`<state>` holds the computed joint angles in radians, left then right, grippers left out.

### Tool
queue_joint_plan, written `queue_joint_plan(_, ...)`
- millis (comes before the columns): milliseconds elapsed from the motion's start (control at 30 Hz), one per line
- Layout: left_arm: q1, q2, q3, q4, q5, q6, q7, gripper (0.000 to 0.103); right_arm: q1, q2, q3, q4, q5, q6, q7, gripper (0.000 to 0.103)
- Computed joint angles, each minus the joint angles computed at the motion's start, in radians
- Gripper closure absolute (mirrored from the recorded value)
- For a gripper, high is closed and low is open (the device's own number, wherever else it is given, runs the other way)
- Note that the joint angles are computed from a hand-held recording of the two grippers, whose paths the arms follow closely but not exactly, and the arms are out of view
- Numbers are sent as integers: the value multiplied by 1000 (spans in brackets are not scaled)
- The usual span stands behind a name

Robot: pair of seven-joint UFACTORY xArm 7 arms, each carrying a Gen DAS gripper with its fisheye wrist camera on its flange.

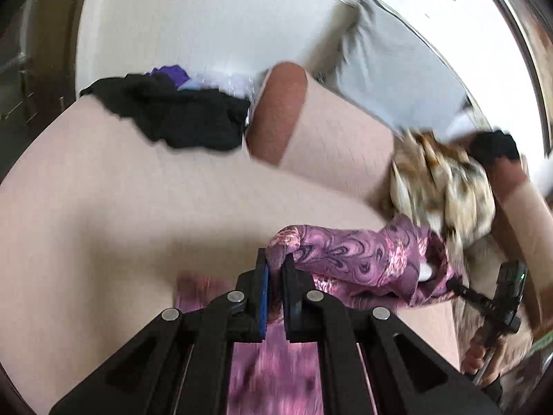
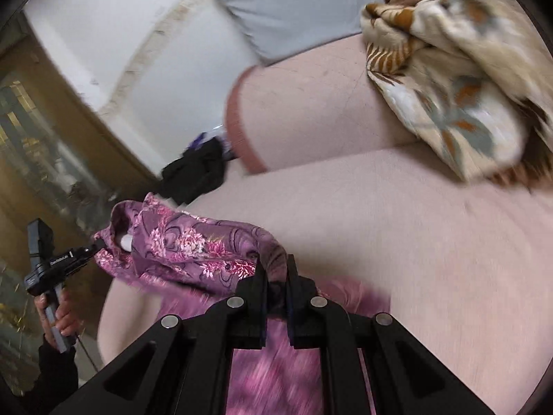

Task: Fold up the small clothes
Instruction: 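Grasp the shirt hem with the left tool while the right tool grasps it too, then lift the hem with both tools and fold it toward the collar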

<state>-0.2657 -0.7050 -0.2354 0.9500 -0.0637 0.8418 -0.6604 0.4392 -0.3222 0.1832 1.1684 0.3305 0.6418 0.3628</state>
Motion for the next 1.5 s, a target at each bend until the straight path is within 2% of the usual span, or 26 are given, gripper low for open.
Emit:
queue_joint_plan(100, -63, -152, -44, -154, -65, 124, -82, 97, 2, -163, 67, -147, -59, 69, 103, 94)
queue_joint_plan(167, -109, -224, -78, -288, -131, 166, -168, 96, 35, -268, 98, -279, -35, 99, 190, 94)
queue_joint_plan(267, -149, -257, -110, -335, -159, 261, -262, 92, 66, -327, 144, -391, -32, 156, 306, 89)
queue_joint_plan(333, -178, -327, -117, -353, -183, 255, -318, 84, 69, -367, 162, -414, -48, 193, 387, 81)
queue_joint_plan(367, -183, -346, -123, -336, -173, 274, -330, 68, 76, -397, 163, -425, -48, 189, 418, 76)
queue_joint_plan(400, -184, -358, -123, -323, -165, 286, -339, 52, 89, -440, 161, -439, -39, 172, 445, 58)
queue_joint_plan(433, -182, -372, -124, -315, -161, 295, -352, 47, 98, -469, 156, -446, -37, 163, 461, 43)
queue_joint_plan(500, -181, -399, -125, -303, -161, 307, -370, 47, 102, -520, 152, -458, -37, 155, 499, 35)
queue_joint_plan(567, -185, -424, -109, -316, -184, 290, -383, 45, 126, -556, 125, -487, 4, 124, 526, 34)
queue_joint_plan(600, -183, -422, -93, -321, -191, 281, -379, 41, 137, -575, 115, -515, 32, 99, 545, 33)
queue_joint_plan(700, -161, -347, -52, -319, -233, 248, -387, 39, 166, -584, 108, -572, 97, 46, 607, 33)
queue_joint_plan(800, -144, -275, -14, -329, -273, 204, -402, 37, 195, -529, 75, -623, 186, -37, 670, 32)
queue_joint_plan(867, -142, -202, 4, -303, -286, 235, -409, 37, 192, -491, 55, -616, 195, -47, 697, 32)
queue_joint_plan(933, -145, -157, -11, -280, -285, 268, -426, 37, 180, -444, 45, -589, 185, -20, 724, 32)
queue_joint_plan(1100, -184, -190, -59, -308, -292, 275, -475, 37, 209, -370, 38, -527, 176, 62, 685, 32)
queue_joint_plan(1167, -201, -197, -53, -340, -308, 269, -484, 37, 209, -374, 54, -547, 190, 27, 689, 32)
queue_joint_plan(1200, -204, -203, -53, -354, -314, 263, -493, 40, 211, -369, 54, -553, 196, 16, 689, 35)
queue_joint_plan(1233, -203, -213, -61, -360, -308, 259, -506, 41, 207, -363, 55, -553, 192, 21, 694, 44)
queue_joint_plan(1267, -203, -218, -63, -360, -299, 259, -512, 49, 195, -356, 62, -541, 171, 42, 703, 51)
queue_joint_plan(1300, -205, -225, -68, -359, -291, 251, -515, 69, 182, -345, 67, -520, 137, 74, 701, 66)
queue_joint_plan(1333, -215, -234, -63, -369, -299, 222, -507, 81, 177, -340, 69, -510, 120, 87, 694, 81)
queue_joint_plan(1367, -226, -246, -53, -380, -311, 197, -499, 91, 173, -342, 69, -504, 108, 98, 687, 86)
queue_joint_plan(1400, -223, -263, -56, -377, -304, 188, -506, 91, 181, -350, 56, -506, 115, 89, 663, 90)
queue_joint_plan(1500, -215, -296, -69, -325, -244, 178, -479, 91, 169, -409, 40, -501, 95, 88, 620, 92)
